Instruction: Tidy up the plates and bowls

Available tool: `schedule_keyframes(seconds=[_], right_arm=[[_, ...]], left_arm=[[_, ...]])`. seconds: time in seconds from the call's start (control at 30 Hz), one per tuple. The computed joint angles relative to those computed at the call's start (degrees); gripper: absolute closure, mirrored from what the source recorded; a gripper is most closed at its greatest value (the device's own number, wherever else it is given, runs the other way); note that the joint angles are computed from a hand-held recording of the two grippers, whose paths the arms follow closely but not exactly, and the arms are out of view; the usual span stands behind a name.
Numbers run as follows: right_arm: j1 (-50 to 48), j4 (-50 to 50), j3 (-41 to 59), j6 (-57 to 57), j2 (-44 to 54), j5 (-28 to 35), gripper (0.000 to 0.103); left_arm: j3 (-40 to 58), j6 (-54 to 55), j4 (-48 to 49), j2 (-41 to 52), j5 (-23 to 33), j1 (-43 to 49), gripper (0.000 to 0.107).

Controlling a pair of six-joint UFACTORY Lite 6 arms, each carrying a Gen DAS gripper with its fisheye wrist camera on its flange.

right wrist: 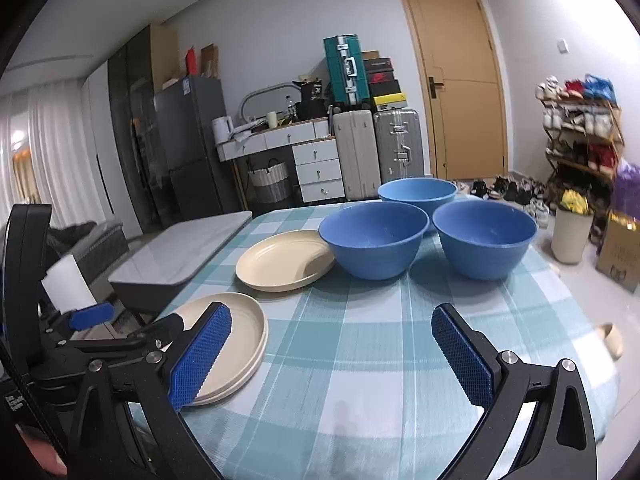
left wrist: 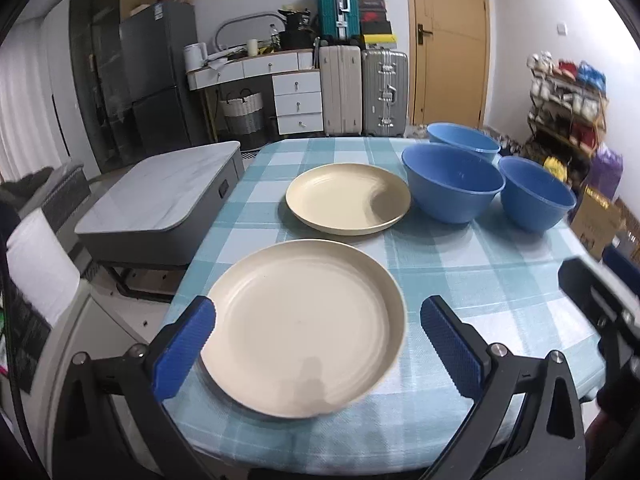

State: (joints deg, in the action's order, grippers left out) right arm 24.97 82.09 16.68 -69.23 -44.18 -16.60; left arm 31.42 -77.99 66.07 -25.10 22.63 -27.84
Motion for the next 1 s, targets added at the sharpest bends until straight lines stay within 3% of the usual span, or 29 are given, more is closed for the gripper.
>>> schedule_keyframes(seconds=[0.1,0.27,0.43,0.53,0.6,0.77,1.0], right_arm=[[-4.3,-18.0,3.9,15.9,7.3,4.0,0.001],[-9.5,-48.0,14.9,43.5,22.0,6.8,0.001],[-12.7,-64.4,26.7,54.4,32.3,5.9,0.001],[-14.6,-82.3,33.7,70.9,36.8,7.1,0.001],[-14.7,-88.8,38.7,77.5,40.5,7.7,0.001],[-14.0,-77.1,49.1,63.9,47.3,7.3,0.001],[-13.7,-96.9,63.5,83.8,58.0,10.0,0.001]], left_arm=[[3.1,5.5,-2.4,3.6,-3.3,4.2,0.004],[12.3,35.5,-26.8,11.7,-8.7,13.2,0.004],[23.3,65.4,-53.6,22.2,-7.5,18.8,0.004],[30.9,83.4,-69.7,28.3,-4.8,23.0,0.004],[37.6,90.1,-76.1,33.6,-1.9,25.3,0.004],[64.1,96.5,-87.2,53.1,17.4,30.6,0.004],[94.8,86.5,-73.2,74.8,25.1,28.5,0.004]])
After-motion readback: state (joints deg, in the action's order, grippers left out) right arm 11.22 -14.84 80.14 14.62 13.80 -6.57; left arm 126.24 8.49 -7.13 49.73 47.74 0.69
